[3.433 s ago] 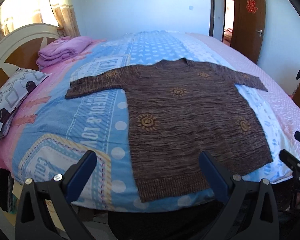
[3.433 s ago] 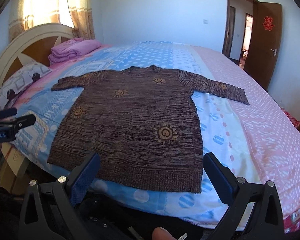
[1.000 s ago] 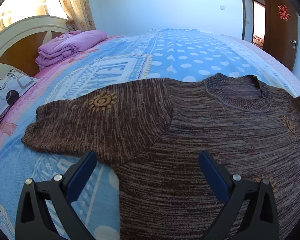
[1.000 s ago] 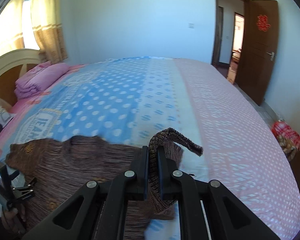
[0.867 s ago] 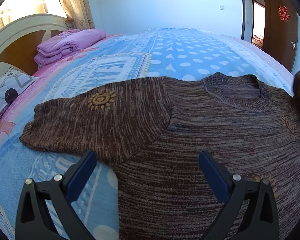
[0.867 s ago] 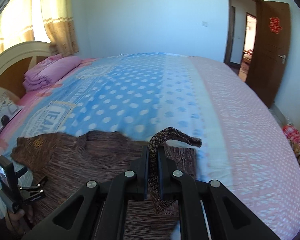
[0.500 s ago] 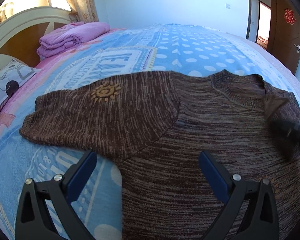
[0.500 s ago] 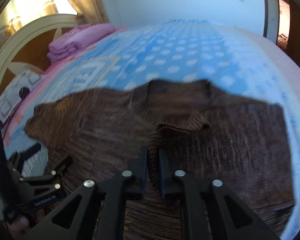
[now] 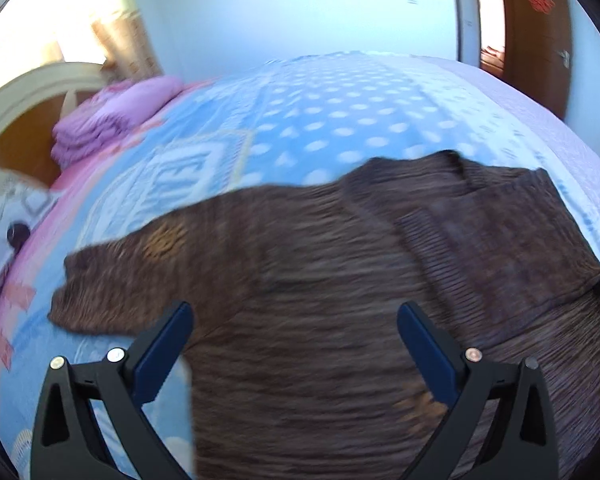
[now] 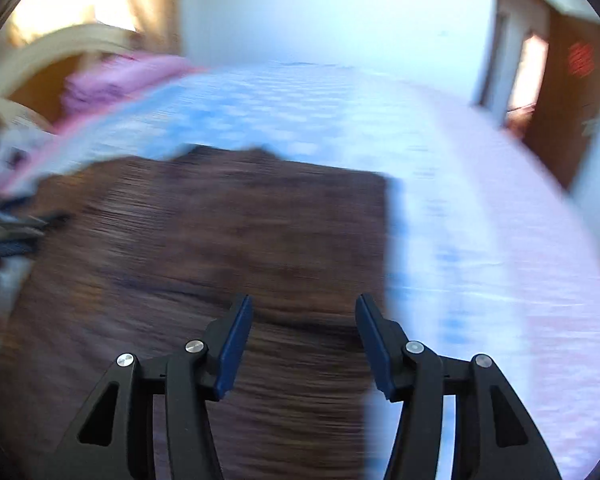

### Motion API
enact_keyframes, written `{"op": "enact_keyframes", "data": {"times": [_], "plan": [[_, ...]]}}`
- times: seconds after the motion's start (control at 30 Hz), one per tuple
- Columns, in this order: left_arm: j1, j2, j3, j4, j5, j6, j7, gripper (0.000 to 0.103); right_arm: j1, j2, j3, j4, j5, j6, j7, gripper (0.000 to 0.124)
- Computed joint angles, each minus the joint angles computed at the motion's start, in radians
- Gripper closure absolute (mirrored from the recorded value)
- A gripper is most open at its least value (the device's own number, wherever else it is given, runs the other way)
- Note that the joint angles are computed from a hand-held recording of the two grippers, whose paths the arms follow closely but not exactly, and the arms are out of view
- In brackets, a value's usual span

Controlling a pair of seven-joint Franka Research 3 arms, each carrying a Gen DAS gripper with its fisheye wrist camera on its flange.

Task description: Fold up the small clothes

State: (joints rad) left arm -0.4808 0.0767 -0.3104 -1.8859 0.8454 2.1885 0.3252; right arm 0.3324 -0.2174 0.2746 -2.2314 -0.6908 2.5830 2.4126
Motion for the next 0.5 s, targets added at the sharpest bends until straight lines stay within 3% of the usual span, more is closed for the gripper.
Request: {"op": "enact_keyframes", "data": {"times": [0.03,0.1,0.27,0.33,0.5], "plan": [[-0.010,0.040,-0.007,0.048,0.011,-0.019,0.011,0.000,-0.023,-0.005,0.017,0.000,-0.064,-0.047,0.057,0.069],[-0.032,0.096,-0.003,0.108,0.026,-0.031,0.017,0.000,-0.020,0.008,-0.004,-0.003,-0.042,-0.073,0.037,0.069],[-0.088,0.232,0.034,0.248,0.015,-0.106,0.040,0.000,-0.032,0.022,-0.040,-0.034,-0.042,-0.024,0.088,0.069],[-0.100,0.260,0.048,0.270,-0.003,-0.118,0.049,0.000,-0.028,0.002,-0.065,-0.054,0.042,-0.003,0.067,0.069],[-0.115,0.234,0.071,0.226,0.032,-0.071,0.003,0.000,-0.038,-0.047,-0.050,-0.096,0.070,-0.031,0.019,0.068]]}}
